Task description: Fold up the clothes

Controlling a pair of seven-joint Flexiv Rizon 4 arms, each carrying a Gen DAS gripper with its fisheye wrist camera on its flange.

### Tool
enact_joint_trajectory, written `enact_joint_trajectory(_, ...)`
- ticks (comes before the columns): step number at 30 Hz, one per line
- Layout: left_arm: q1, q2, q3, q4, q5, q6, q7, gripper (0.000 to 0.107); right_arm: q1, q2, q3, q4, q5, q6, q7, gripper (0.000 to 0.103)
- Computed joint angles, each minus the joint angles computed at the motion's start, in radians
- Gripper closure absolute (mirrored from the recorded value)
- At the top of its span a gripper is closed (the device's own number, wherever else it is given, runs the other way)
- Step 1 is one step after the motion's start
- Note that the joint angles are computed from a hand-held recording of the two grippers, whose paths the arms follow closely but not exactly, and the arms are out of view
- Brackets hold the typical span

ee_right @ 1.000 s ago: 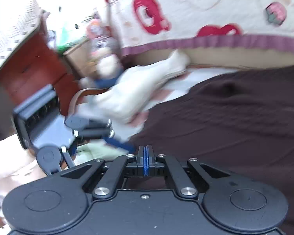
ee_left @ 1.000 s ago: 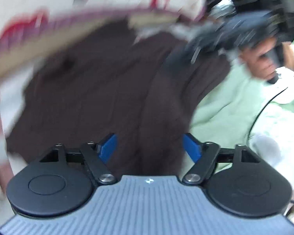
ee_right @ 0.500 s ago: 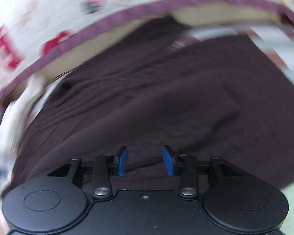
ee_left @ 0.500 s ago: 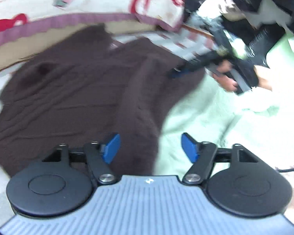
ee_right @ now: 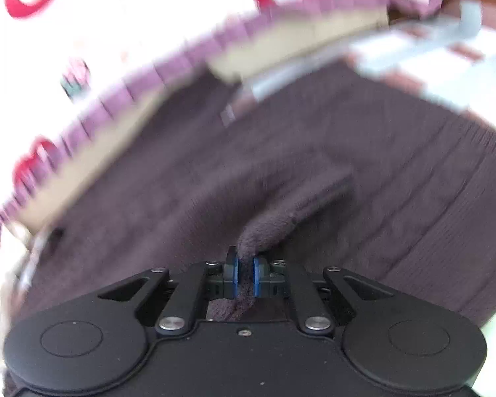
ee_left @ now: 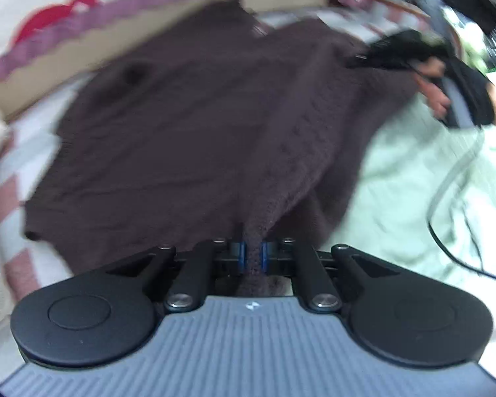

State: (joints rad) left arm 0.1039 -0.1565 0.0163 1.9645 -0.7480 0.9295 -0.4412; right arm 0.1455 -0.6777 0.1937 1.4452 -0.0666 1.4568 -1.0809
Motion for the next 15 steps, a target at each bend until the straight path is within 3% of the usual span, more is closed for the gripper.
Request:
enact_joint_trajectory(3,0.021,0.011,0.002,0.003,-0.112,-0.049,-0.013,0.099,0.035,0.046,-0.062,0.044,-0.027,0.110,0.006,0.093)
enact_joint_trajectory(5,0.032,-0.003,0.004,-0.014,-0.164,-0.090,-0.040,0.099,0.061,0.051,-0.108,0.012,-0.067,0.104,0.018,0.093)
enact_joint_trajectory(7,0.035,-0.034,-0.002,-0.042,-0.179,-0.108,-0.089,0.098,0.090,0.040,-0.154,-0.057,-0.117,0.030,0.039,0.093)
enact_joint_trajectory(10,0.056,-0.136,-0.005,-0.153,-0.131,-0.150,-0.264,0.093,0.128,-0.024,-0.201,-0.214,-0.170,-0.109,0.098,0.093)
enact_joint_trajectory(11,0.061,-0.164,0.000,-0.184,-0.094,-0.155,-0.333,0.092,0.136,-0.054,-0.208,-0.275,-0.181,-0.154,0.118,0.088)
enact_joint_trajectory(15,0.049,-0.220,0.013,-0.222,0.066,-0.033,-0.479,0.081,0.147,-0.202,-0.202,-0.556,-0.210,-0.335,0.141,0.072)
